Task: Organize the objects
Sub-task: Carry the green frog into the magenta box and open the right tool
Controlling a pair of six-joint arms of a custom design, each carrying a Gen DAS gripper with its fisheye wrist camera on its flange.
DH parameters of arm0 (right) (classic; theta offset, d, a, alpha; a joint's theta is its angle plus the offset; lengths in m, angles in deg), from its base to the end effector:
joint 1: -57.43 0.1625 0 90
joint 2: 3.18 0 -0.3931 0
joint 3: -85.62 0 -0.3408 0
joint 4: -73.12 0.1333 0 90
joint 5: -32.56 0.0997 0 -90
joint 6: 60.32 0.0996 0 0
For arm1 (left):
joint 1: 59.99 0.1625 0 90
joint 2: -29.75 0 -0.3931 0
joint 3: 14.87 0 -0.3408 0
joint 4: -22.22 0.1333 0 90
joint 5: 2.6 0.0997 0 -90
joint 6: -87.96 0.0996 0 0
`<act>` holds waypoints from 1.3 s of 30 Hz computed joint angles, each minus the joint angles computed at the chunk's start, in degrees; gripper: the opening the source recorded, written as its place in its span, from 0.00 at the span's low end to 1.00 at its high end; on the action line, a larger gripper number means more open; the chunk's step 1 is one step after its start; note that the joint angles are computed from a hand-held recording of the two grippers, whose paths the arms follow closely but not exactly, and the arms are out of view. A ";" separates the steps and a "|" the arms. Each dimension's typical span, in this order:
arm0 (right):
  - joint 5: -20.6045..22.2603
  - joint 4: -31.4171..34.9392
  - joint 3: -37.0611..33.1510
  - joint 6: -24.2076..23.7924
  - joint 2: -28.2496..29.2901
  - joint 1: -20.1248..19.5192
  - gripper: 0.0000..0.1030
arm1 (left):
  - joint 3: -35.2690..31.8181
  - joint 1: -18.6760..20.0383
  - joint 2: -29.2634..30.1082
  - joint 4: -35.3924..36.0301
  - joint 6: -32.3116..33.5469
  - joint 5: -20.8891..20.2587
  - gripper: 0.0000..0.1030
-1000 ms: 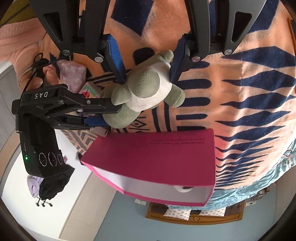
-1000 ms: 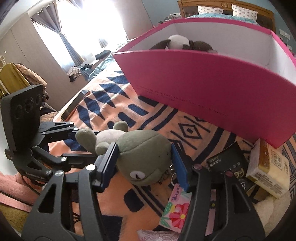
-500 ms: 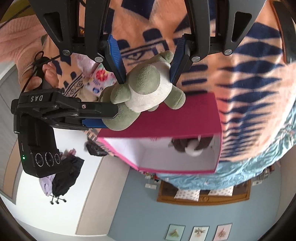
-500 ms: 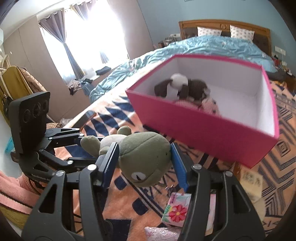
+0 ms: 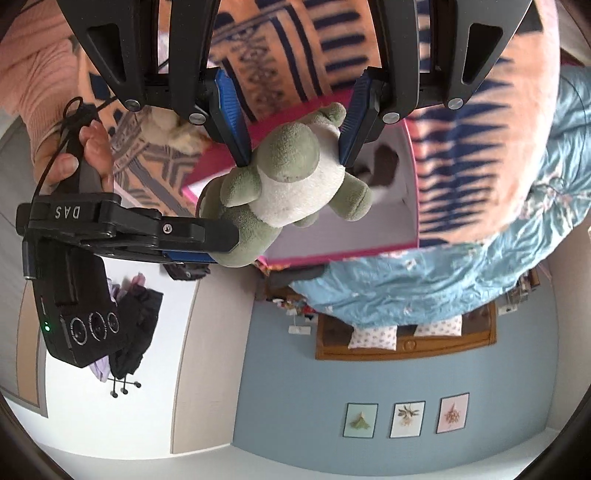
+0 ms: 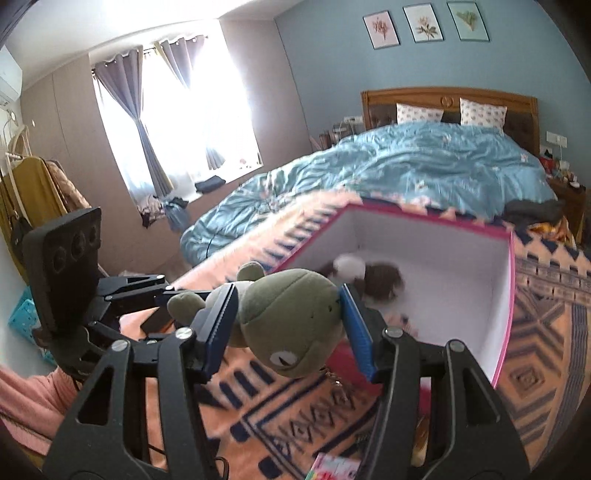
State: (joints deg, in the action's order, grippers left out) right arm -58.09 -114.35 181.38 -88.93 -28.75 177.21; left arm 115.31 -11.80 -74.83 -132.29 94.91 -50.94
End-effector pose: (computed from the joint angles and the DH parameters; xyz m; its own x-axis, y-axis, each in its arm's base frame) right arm 0.4149 -0.4589 -0.0313 -0.5528 -0.8014 0.2283 -0.8043 0.4416 -0.3975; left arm -0.0731 -0.3810 0.4004 -0.7663 0.2557 -0.5894 0.6160 0.5531 -0.5609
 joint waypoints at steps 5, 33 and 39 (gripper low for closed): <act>-0.38 2.15 -5.90 -0.52 1.52 0.31 0.58 | -4.51 1.79 5.07 -3.35 4.03 1.12 0.48; -8.52 35.12 -55.91 10.82 26.07 -4.58 0.57 | -33.54 17.58 34.43 -2.24 9.65 7.24 0.50; -10.22 41.10 -59.14 12.97 27.26 -4.96 0.62 | -32.82 17.12 34.84 -3.51 9.42 9.50 0.50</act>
State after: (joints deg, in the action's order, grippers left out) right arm -68.31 -73.26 122.23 -75.96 -1.49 172.25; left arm 82.50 5.32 -39.99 -135.80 104.33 -41.43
